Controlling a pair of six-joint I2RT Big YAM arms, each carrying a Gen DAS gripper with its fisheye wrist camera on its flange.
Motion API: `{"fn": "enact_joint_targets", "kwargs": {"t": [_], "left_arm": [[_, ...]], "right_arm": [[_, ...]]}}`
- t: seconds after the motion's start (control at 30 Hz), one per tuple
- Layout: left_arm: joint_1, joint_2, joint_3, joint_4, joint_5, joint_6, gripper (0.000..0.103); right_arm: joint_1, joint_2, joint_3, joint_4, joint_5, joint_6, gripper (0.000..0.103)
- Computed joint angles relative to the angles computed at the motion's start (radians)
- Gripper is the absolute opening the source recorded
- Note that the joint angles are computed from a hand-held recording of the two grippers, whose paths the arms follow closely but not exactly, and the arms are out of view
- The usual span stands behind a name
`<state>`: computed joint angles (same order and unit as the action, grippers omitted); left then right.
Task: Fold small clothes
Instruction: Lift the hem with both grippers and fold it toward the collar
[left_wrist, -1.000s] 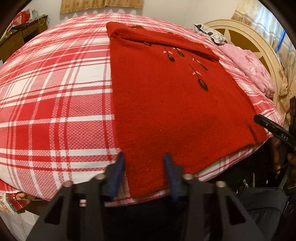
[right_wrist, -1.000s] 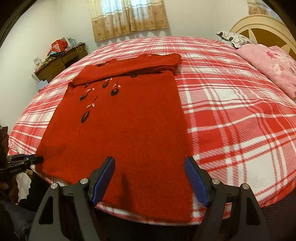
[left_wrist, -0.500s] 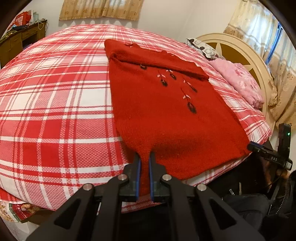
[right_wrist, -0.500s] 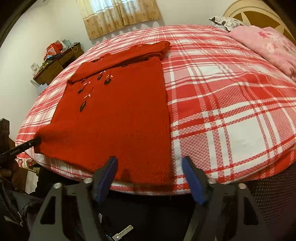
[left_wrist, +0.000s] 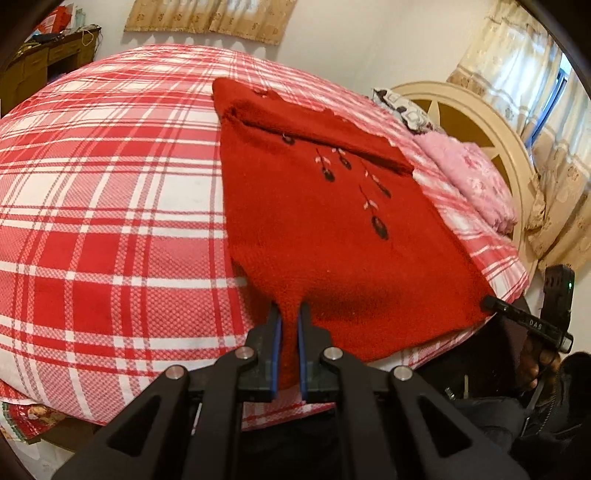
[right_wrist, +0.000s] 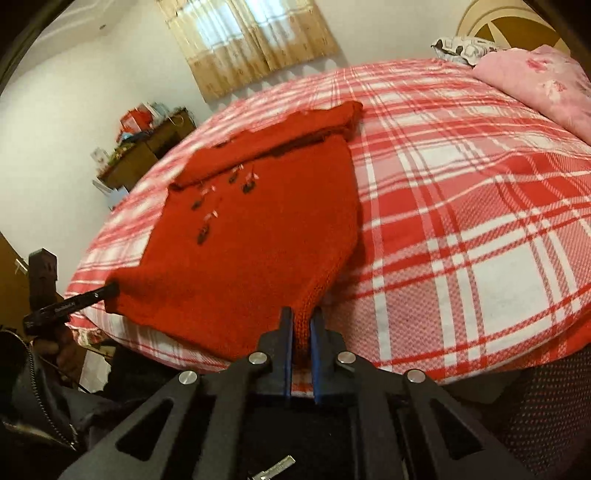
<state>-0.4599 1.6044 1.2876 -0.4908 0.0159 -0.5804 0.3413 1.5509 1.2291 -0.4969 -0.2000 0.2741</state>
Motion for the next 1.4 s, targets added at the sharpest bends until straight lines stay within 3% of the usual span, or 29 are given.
{"fn": "enact_joint_targets", "kwargs": {"t": [0.2,0.4,0.8,1.4], "left_arm": [[0.000,0.001,0.019,0.002,-0.019,0.022,0.008],[0.003,0.036,0.088,-0.065,-0.071,0.061,0.008],[0.025,0.079,0.197,-0.103,-0.110,0.122,0.008],[0.080,0.143,0.310,-0.096,-0.045,0.147,0.008]], "right_arm": [[-0.008,0.005,0.013,0.026,-0.009,0.032,0.007],[-0.008,0.010,0.034,0.035,0.003,0.029,0.007],[-0.014,0.079,0.177,0.014,-0.018,0.008,0.007],[-0.032,0.180,0.367,-0.035,-0.002,0.008,0.007]]}}
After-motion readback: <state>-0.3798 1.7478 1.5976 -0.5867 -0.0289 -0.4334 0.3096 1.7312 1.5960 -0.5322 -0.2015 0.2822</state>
